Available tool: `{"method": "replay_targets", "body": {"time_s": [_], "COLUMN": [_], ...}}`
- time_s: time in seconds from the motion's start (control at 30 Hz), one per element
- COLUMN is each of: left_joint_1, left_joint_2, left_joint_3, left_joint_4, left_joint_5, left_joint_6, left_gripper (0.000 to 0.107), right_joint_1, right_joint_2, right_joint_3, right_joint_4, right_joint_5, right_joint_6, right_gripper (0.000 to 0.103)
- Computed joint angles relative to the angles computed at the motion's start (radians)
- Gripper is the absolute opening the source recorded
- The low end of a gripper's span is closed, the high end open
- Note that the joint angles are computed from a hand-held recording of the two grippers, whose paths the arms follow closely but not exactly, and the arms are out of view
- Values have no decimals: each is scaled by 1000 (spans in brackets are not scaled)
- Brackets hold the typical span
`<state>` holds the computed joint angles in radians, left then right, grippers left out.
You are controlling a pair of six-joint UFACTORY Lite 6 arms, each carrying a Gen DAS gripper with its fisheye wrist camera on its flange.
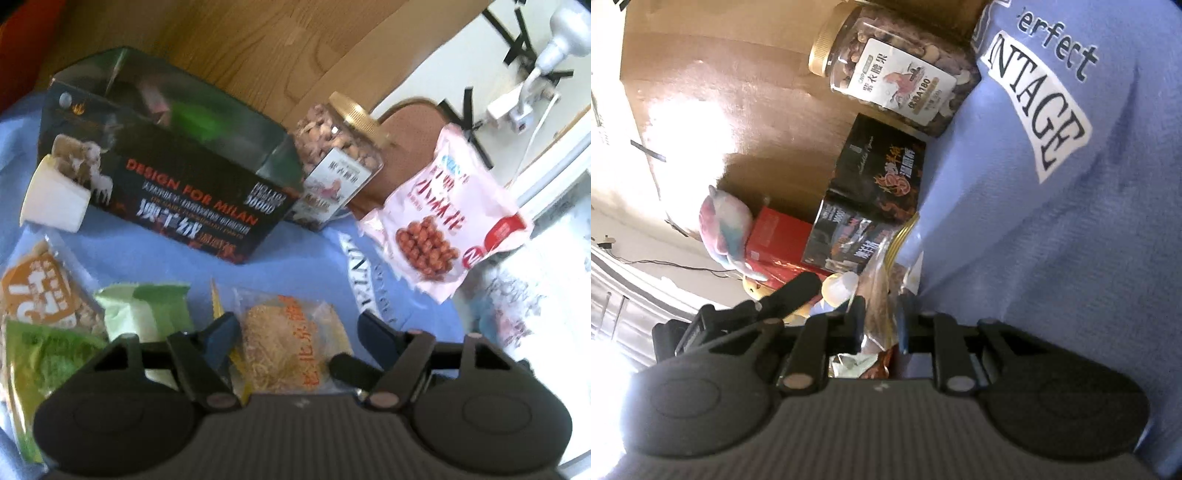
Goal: Organize snacks
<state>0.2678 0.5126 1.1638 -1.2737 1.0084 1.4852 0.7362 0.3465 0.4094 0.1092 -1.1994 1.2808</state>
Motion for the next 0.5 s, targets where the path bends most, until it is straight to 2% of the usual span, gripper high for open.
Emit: {"method": "replay_targets", "body": {"time_s": [0.07, 0.13, 0.27, 0.37, 0.5], "left_joint_1": [16, 33, 56, 62, 30], "left_joint_2": [-11, -30, -14, 73, 269], "left_joint_3": [7, 20, 139, 317, 614], "left_joint_4": [-14, -34, -79, -95, -78], "left_joint_5": [43, 88, 139, 142, 62], "left_joint_6": [9, 18, -10, -90, -212], "left_gripper": [73, 73, 73, 73, 76], "right_joint_1": [10, 20, -8, -55, -96], "right_joint_2": [-29, -97, -234, -207, 8], "right_joint_3": [-11, -16, 91, 295, 653], "right_joint_4": [20, 43, 42, 17, 68], "right_joint_5": [-2, 40, 249, 419, 641], "right_joint_6": [-15, -64, -240, -397, -628], "right_gripper": [20, 20, 20, 20, 20]}}
